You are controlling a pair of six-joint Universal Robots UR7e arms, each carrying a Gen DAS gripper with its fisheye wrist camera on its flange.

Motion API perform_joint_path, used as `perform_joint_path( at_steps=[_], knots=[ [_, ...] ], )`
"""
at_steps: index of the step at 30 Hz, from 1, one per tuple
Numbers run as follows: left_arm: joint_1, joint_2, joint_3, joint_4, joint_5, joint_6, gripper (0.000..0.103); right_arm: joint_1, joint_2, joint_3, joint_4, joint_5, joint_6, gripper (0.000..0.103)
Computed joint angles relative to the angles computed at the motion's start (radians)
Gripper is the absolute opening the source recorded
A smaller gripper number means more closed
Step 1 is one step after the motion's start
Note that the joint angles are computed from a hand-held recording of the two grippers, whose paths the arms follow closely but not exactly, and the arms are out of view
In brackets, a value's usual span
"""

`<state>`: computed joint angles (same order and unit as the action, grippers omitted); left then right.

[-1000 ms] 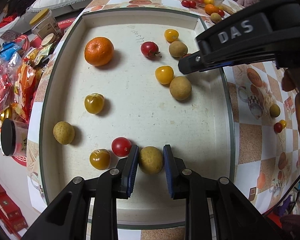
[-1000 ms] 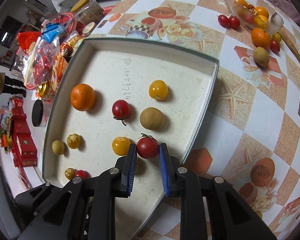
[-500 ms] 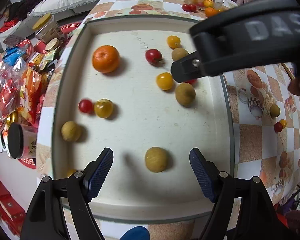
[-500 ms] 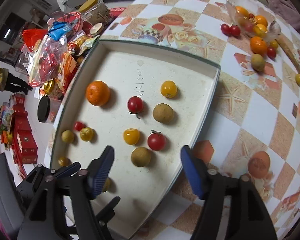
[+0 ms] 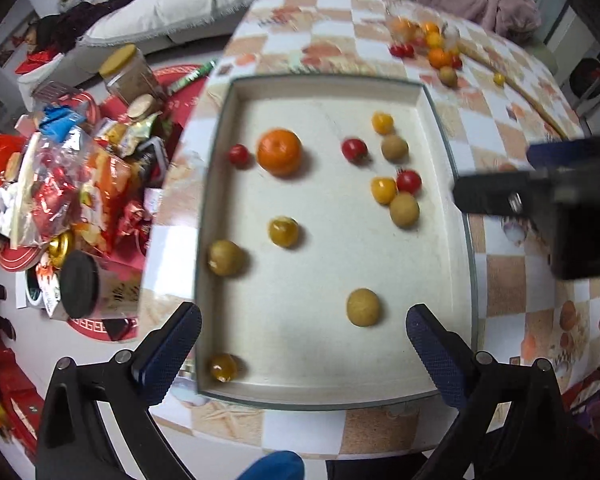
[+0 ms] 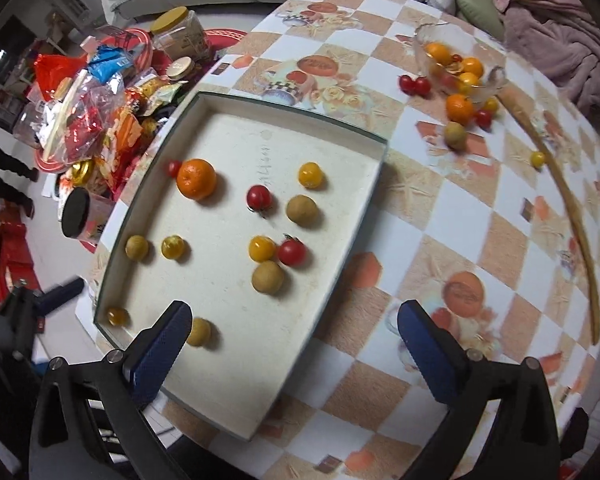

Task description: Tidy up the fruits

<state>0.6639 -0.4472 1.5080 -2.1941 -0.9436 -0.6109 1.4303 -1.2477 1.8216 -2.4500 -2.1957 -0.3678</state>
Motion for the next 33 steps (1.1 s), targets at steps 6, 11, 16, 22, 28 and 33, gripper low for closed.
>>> perform_joint_path(
  at_steps=[6, 11, 16, 22, 28, 33],
  knots=[
    [0.021, -0.029, -0.017, 0.062, -0.022, 0.041, 0.103, 0.023, -0.022, -0.008, 0.111, -0.050, 0.055, 0.103],
    [0.008, -0.046, -0.017, 0.104, -0.021, 0.047, 0.103, 0.038, -0.036, -0.004, 0.151, -0.054, 0.094, 0.103],
    [0.005, -0.054, -0.016, 0.124, -0.009, 0.051, 0.103, 0.057, -0.035, 0.000, 0.162, -0.065, 0.095, 0.103],
    [0.002, -0.053, -0.019, 0.141, -0.034, 0.063, 0.103, 0.074, -0.033, 0.000, 0.173, -0.072, 0.100, 0.103],
    [0.011, -0.054, -0.023, 0.144, -0.049, 0.057, 0.103, 0.082, -0.031, 0.000, 0.173, -0.080, 0.097, 0.103],
    [0.013, -0.057, -0.016, 0.117, -0.044, 0.065, 0.103, 0.084, -0.031, 0.001, 0.177, -0.084, 0.100, 0.103]
  ],
)
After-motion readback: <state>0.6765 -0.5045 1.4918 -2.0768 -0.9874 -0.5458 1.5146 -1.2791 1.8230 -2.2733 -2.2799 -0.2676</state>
